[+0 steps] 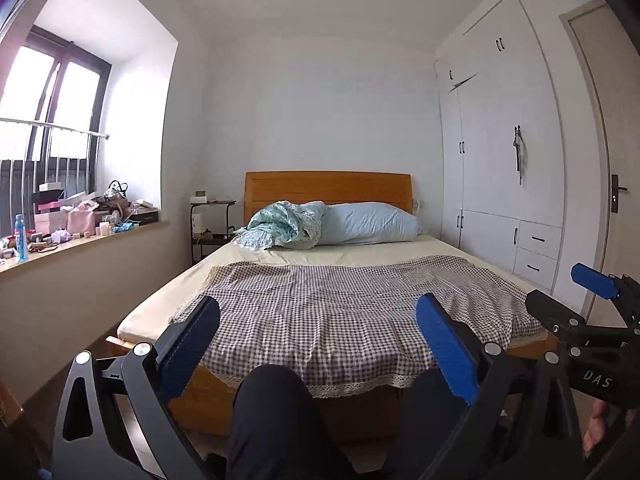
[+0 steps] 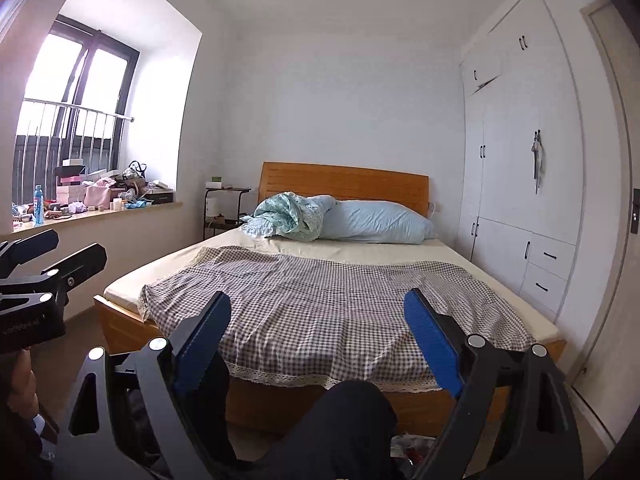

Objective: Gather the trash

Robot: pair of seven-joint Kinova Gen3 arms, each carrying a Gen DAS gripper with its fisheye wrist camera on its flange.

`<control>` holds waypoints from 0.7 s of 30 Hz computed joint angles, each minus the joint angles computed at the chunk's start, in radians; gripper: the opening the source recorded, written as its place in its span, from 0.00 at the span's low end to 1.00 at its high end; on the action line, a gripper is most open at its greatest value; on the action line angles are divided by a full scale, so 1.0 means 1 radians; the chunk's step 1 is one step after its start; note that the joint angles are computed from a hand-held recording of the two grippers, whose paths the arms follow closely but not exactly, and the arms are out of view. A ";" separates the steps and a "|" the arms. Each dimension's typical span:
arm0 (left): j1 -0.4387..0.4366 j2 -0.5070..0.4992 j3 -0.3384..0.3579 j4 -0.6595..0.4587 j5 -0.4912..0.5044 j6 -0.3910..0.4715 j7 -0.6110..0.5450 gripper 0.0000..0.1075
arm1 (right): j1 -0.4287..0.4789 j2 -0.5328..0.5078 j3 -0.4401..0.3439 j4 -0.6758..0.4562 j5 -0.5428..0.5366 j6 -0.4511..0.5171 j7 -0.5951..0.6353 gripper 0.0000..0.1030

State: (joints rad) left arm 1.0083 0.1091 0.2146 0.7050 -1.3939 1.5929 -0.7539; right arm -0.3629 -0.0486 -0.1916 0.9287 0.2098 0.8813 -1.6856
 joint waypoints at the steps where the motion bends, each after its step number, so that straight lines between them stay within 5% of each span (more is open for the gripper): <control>1: -0.001 0.000 0.000 0.001 0.003 -0.001 -0.001 0.89 | -0.001 0.007 0.002 -0.009 -0.004 0.008 0.003 0.82; 21: 0.015 0.014 -0.032 -0.035 0.007 0.014 -0.007 0.89 | -0.021 0.007 -0.010 -0.001 0.043 0.021 -0.024 0.82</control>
